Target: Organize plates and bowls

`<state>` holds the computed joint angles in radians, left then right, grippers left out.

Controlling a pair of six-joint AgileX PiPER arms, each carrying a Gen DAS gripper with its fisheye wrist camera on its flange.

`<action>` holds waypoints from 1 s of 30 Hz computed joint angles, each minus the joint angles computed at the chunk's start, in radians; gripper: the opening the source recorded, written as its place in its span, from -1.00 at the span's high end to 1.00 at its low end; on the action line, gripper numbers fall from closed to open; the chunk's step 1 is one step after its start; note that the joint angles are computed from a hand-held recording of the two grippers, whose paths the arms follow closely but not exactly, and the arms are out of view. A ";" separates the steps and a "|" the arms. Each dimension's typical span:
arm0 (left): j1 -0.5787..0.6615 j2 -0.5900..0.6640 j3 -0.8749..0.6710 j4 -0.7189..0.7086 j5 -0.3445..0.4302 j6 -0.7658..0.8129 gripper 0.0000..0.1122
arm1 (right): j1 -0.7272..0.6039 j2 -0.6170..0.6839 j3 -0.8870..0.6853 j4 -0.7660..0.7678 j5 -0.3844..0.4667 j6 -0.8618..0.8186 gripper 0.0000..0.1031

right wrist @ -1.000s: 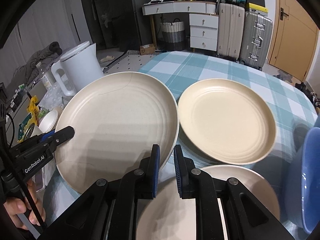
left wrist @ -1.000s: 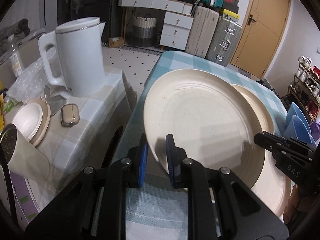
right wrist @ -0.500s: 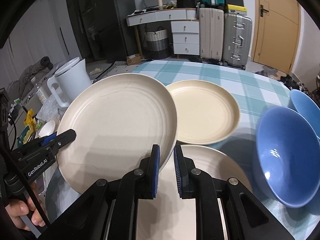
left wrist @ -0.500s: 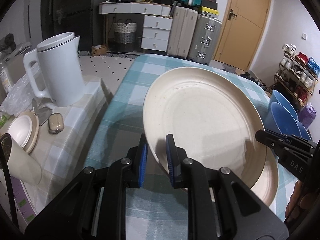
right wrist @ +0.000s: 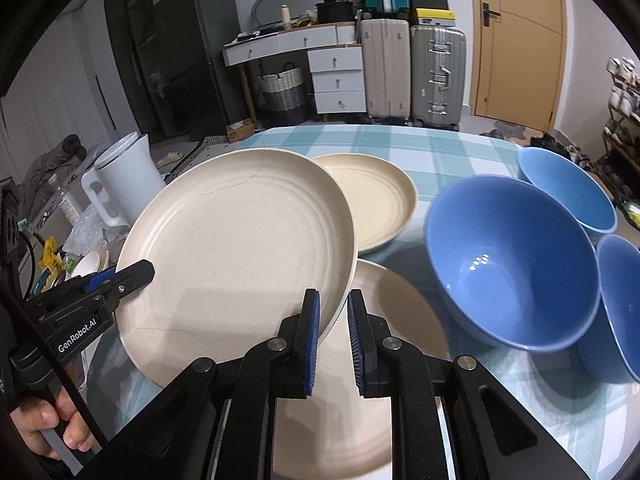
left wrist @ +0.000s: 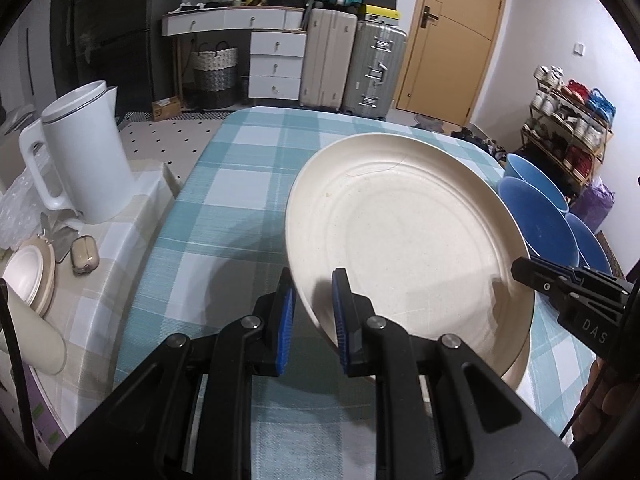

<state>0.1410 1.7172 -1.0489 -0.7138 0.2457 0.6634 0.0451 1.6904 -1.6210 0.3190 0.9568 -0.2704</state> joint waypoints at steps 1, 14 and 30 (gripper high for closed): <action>-0.011 -0.007 0.009 0.010 -0.006 -0.009 0.73 | -0.005 -0.012 0.015 0.001 -0.003 -0.001 0.72; -0.096 -0.013 0.029 0.188 -0.014 -0.165 0.73 | -0.064 -0.103 0.155 -0.002 -0.024 -0.005 0.71; -0.138 0.056 0.006 0.327 -0.026 -0.251 0.73 | -0.068 -0.142 0.260 -0.037 -0.056 0.040 0.71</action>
